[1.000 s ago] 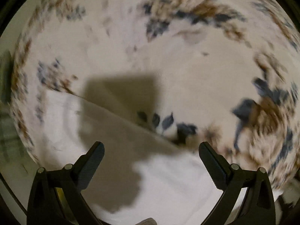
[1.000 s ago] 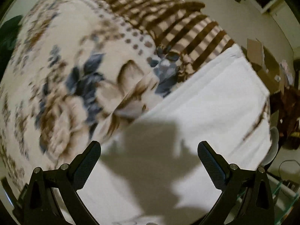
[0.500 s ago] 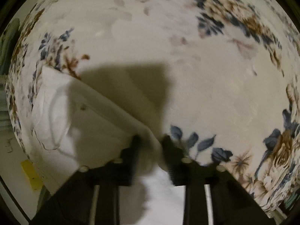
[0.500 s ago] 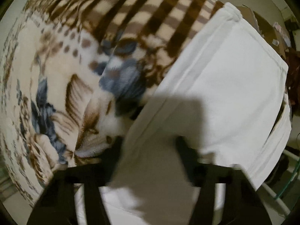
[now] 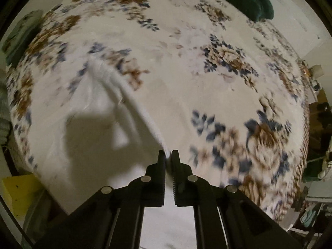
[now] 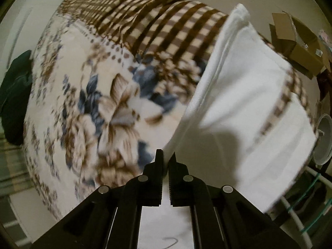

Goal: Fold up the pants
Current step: 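Lift the hems with both grippers and fold them over toward the waistband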

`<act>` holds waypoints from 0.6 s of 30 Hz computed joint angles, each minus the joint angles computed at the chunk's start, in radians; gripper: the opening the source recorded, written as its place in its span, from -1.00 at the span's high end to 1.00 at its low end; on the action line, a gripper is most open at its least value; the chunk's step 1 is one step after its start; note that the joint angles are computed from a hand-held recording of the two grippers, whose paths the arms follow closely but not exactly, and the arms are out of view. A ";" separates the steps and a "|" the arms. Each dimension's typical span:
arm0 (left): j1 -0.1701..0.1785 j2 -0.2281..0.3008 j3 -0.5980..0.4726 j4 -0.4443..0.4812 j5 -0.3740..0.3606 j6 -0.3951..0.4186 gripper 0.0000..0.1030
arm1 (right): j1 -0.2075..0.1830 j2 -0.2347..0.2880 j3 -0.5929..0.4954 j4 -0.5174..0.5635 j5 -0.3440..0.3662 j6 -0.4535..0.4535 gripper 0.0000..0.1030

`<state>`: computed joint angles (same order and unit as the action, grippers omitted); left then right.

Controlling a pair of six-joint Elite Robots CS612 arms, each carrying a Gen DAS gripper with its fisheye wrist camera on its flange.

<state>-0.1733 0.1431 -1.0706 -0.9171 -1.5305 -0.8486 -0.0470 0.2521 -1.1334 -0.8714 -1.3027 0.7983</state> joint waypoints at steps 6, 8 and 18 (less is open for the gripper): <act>-0.022 0.105 -0.299 0.234 -0.009 -0.067 0.94 | -0.026 0.060 -0.266 0.254 0.008 -0.134 0.91; -0.029 0.142 -0.380 0.325 -0.021 -0.082 0.94 | -0.034 0.082 -0.338 0.351 0.006 -0.177 0.91; -0.032 0.308 -0.577 0.495 -0.103 -0.185 0.89 | -0.067 0.213 -0.535 0.646 -0.003 -0.292 0.90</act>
<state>-0.2051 0.4515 -1.6475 -0.4217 -1.6337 -1.0331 -0.1142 0.4654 -1.6680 -0.2253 -1.3059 0.5058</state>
